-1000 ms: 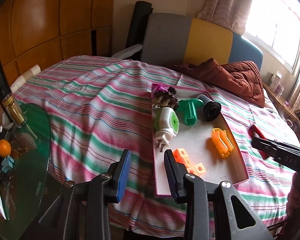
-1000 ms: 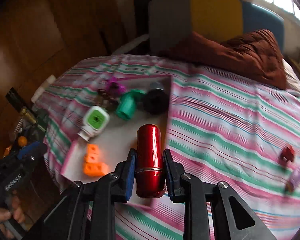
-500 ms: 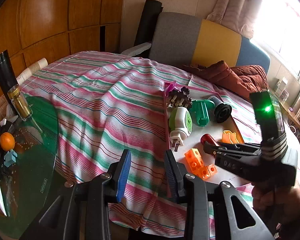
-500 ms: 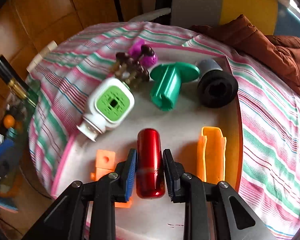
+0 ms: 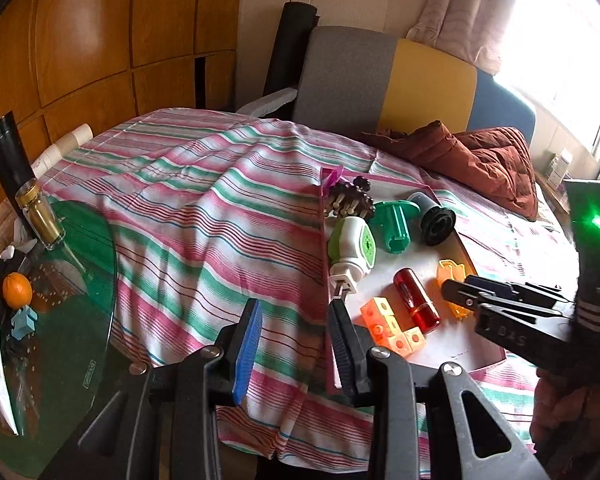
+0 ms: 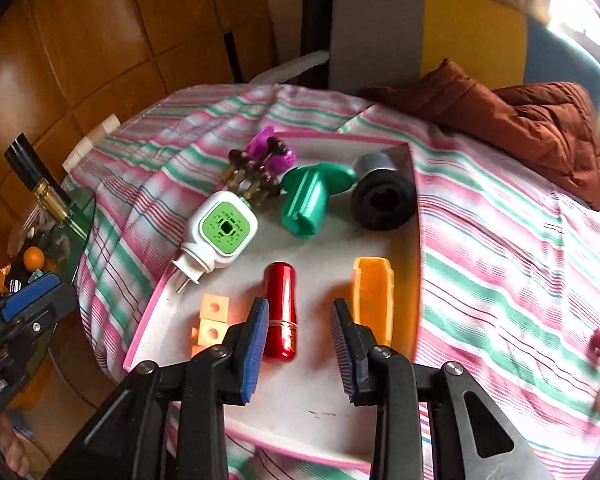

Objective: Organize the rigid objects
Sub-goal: 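Carry the red cylinder into the tray and open the right tool, then move both tools back toward the remaining toys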

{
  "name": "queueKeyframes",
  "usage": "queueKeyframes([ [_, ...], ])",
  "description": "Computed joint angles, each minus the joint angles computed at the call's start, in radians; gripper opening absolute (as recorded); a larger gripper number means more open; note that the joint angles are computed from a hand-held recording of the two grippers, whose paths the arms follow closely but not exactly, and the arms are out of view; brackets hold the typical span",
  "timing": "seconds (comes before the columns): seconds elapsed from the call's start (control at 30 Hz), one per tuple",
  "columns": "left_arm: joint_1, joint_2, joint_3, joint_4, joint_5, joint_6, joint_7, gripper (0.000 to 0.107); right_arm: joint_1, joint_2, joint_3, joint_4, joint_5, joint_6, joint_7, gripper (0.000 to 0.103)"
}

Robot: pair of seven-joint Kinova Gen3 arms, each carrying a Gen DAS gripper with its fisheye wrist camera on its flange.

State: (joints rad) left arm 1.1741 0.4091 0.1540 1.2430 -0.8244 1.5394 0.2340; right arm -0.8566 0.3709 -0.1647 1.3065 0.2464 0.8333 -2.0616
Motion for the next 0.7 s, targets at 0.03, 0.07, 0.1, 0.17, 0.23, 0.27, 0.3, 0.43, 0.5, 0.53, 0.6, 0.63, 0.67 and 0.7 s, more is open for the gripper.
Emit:
queueKeyframes([
  [0.03, 0.001, 0.004, 0.001, -0.007, -0.002, 0.003, -0.006, 0.034, 0.000, -0.013, 0.004, 0.016, 0.003, -0.009, -0.009, 0.034],
  [0.07, 0.003, 0.007, 0.001, -0.013, -0.004, 0.006, -0.012, 0.034, 0.000, -0.027, 0.008, 0.034, 0.010, -0.018, -0.020, 0.034],
  [0.1, 0.004, 0.012, 0.001, -0.023, -0.005, 0.009, -0.023, 0.034, 0.002, -0.038, 0.011, 0.044, 0.017, -0.023, -0.030, 0.036],
  [0.17, 0.009, 0.018, -0.003, -0.037, -0.008, 0.012, -0.037, 0.034, 0.011, -0.064, 0.012, 0.077, 0.027, -0.040, -0.049, 0.037],
  [0.23, 0.013, 0.028, -0.007, -0.056, -0.011, 0.017, -0.059, 0.034, 0.029, -0.093, 0.010, 0.111, 0.031, -0.053, -0.063, 0.041],
  [0.27, 0.016, 0.033, -0.009, -0.065, -0.011, 0.020, -0.069, 0.034, 0.037, -0.107, 0.009, 0.127, 0.036, -0.058, -0.074, 0.041],
  [0.3, 0.018, 0.039, -0.012, -0.077, -0.012, 0.020, -0.082, 0.034, 0.048, -0.120, 0.008, 0.144, 0.038, -0.065, -0.081, 0.041],
  [0.43, 0.029, 0.062, -0.026, -0.122, -0.015, 0.024, -0.133, 0.034, 0.095, -0.168, 0.004, 0.200, 0.048, -0.076, -0.114, 0.041],
  [0.5, 0.036, 0.073, -0.035, -0.145, -0.017, 0.025, -0.159, 0.034, 0.123, -0.187, 0.002, 0.222, 0.050, -0.068, -0.122, 0.041],
  [0.53, 0.039, 0.079, -0.040, -0.159, -0.019, 0.025, -0.174, 0.034, 0.133, -0.196, 0.003, 0.232, 0.060, -0.063, -0.133, 0.042],
  [0.6, 0.044, 0.093, -0.051, -0.187, -0.022, 0.023, -0.204, 0.034, 0.164, -0.219, 0.005, 0.260, 0.067, -0.057, -0.150, 0.042],
  [0.63, 0.045, 0.098, -0.056, -0.199, -0.021, 0.021, -0.220, 0.034, 0.179, -0.227, 0.005, 0.271, 0.069, -0.054, -0.157, 0.042],
  [0.67, 0.046, 0.105, -0.060, -0.214, -0.020, 0.017, -0.238, 0.034, 0.193, -0.236, 0.007, 0.281, 0.077, -0.048, -0.168, 0.042],
  [0.7, 0.047, 0.111, -0.066, -0.227, -0.018, 0.014, -0.253, 0.034, 0.209, -0.245, 0.009, 0.293, 0.085, -0.043, -0.176, 0.042],
])
